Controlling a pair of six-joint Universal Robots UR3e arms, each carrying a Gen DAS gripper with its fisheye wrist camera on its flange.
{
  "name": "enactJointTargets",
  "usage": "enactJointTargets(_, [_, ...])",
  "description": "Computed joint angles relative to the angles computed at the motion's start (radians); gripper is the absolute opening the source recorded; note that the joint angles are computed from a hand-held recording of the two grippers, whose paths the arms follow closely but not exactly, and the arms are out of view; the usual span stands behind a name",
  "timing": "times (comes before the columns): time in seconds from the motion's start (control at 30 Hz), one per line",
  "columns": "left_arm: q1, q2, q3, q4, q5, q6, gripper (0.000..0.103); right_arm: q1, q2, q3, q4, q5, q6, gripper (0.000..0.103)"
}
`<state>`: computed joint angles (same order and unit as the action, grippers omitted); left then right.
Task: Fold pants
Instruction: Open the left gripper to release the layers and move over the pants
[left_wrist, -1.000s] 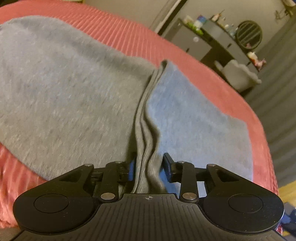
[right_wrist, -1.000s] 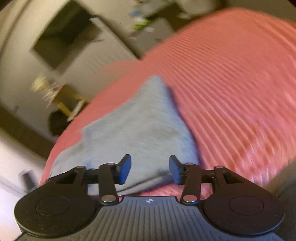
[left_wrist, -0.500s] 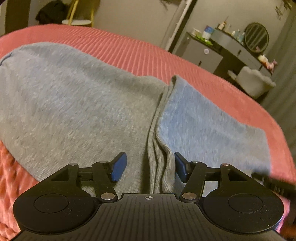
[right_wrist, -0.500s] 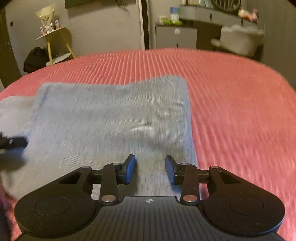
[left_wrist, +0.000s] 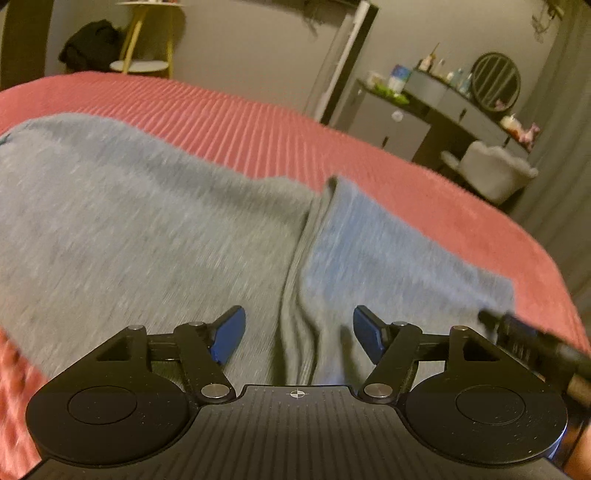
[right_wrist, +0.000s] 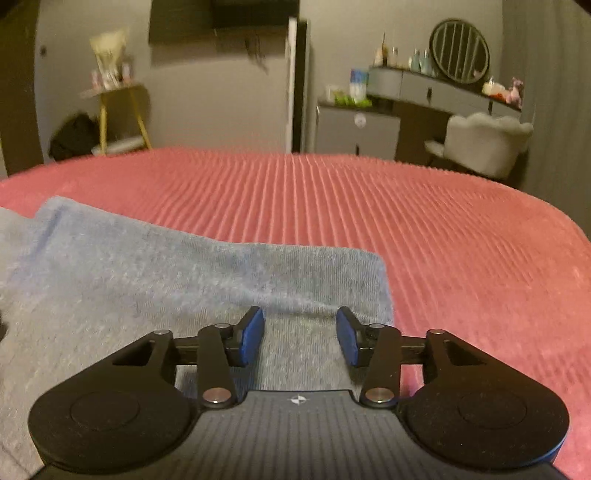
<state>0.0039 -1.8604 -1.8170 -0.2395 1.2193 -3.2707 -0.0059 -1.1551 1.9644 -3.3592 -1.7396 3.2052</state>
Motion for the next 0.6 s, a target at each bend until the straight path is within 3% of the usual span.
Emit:
enactJointTargets(0.07, [-0.012, -0.073, 0.121, -0.061, -0.011, 0.014, 0.078, -0.025, -0.012, 0.073, -0.092, 0.056, 0.018, 0.056])
enactJointTargets(0.1, [-0.02, -0.112, 0.187, -0.103, -0.013, 0.02, 0.08, -0.034, -0.016, 0.088, -0.103, 0.077, 0.017, 0.063])
enactJointTargets(0.2, [-0.049, -0.239, 0.415, -0.292, -0.011, 0.033, 0.082, -0.027, -0.013, 0.072, -0.078, 0.072, -0.019, 0.068])
enactJointTargets(0.23, [-0.054, -0.261, 0.452, -0.316, -0.014, 0.041, 0.077, -0.017, -0.013, 0.073, -0.077, 0.058, -0.022, 0.069])
enactJointTargets(0.3, [-0.045, -0.242, 0.411, -0.248, -0.041, 0.067, 0.045, -0.022, -0.025, 0.09, -0.076, 0.072, -0.016, 0.071])
enactJointTargets(0.33, [-0.029, -0.216, 0.372, -0.218, -0.051, 0.076, 0.043, -0.029, -0.037, 0.11, -0.084, 0.086, -0.006, 0.072])
enactJointTargets(0.4, [0.043, -0.142, 0.249, -0.13, -0.113, 0.03, 0.046, -0.039, -0.051, 0.149, -0.113, 0.106, 0.002, 0.073])
enactJointTargets(0.43, [0.096, -0.092, 0.178, -0.086, -0.141, -0.016, 0.061, -0.039, -0.056, 0.163, -0.125, 0.108, 0.001, 0.073])
enactJointTargets(0.5, [0.207, 0.006, 0.074, -0.065, -0.16, -0.103, 0.079, -0.034, -0.053, 0.16, -0.122, 0.097, 0.001, 0.074])
enactJointTargets(0.6, [0.458, 0.161, -0.123, -0.042, -0.308, -0.131, 0.08, -0.029, -0.064, 0.15, -0.091, 0.092, 0.004, 0.075])
